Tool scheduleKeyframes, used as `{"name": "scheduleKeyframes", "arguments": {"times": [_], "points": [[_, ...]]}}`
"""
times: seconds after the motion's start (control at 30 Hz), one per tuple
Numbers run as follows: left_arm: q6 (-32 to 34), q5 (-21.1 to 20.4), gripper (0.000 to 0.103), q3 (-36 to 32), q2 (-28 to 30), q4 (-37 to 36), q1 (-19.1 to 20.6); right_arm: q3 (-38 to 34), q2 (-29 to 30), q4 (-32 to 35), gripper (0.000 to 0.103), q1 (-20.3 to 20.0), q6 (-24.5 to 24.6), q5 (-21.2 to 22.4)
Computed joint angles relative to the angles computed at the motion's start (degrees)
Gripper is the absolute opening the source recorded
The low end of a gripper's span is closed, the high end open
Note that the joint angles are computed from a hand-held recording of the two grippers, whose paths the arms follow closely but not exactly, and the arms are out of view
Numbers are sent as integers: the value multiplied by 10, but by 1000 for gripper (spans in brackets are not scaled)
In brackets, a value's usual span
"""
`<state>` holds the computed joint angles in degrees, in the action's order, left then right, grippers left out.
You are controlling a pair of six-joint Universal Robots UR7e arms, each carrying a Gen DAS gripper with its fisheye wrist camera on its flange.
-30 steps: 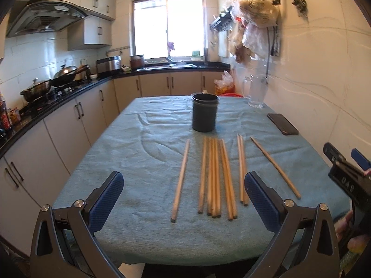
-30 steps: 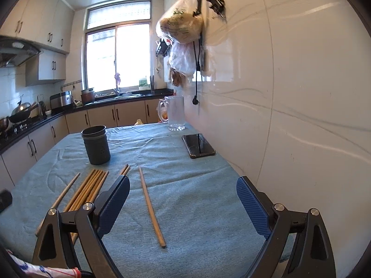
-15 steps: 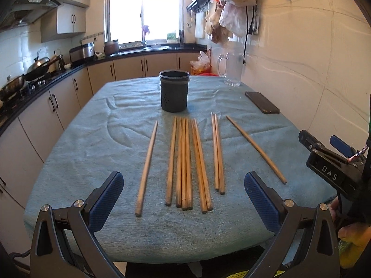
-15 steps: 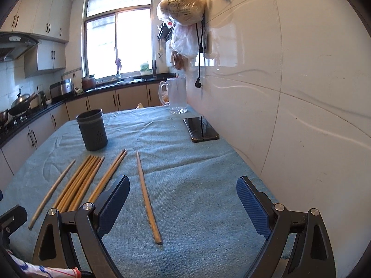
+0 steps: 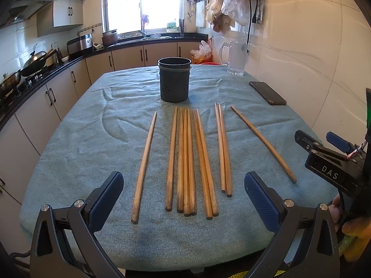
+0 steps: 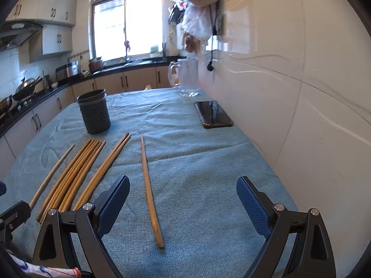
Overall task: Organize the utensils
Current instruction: 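Move the right gripper toward the row of wooden chopsticks, then close the right gripper on one wooden chopstick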
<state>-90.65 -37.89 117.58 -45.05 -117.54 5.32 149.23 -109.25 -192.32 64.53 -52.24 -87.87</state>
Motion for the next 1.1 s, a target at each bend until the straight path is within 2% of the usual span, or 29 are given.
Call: {"name": "scheduleKeyframes", "arguments": {"times": [0.27,0.43,0.6,0.7,0.77,0.83,0.9,0.97,1.1], "points": [[1,23,103,-11,-5,62,15,-42,57,44,88,65,-38,-57],[66,17,103,3,-11,-2,30,-72,96,76,83,109,-31,-97],[112,7,97,15,-25,-46,47,-102,126,113,81,130,-24,-121],[122,3,94,29,-51,-67,61,-129,140,159,74,139,-13,-139],[121,6,93,37,-71,-69,72,-145,152,174,74,143,-16,-147],[122,9,86,40,-89,-62,86,-156,161,183,70,146,-21,-154],[131,6,71,37,-101,-55,104,-173,178,195,66,151,-20,-170],[150,3,66,34,-105,-61,123,-188,191,215,65,153,-15,-178],[202,-10,65,16,-96,-77,167,-209,212,235,59,158,-4,-198]]}}
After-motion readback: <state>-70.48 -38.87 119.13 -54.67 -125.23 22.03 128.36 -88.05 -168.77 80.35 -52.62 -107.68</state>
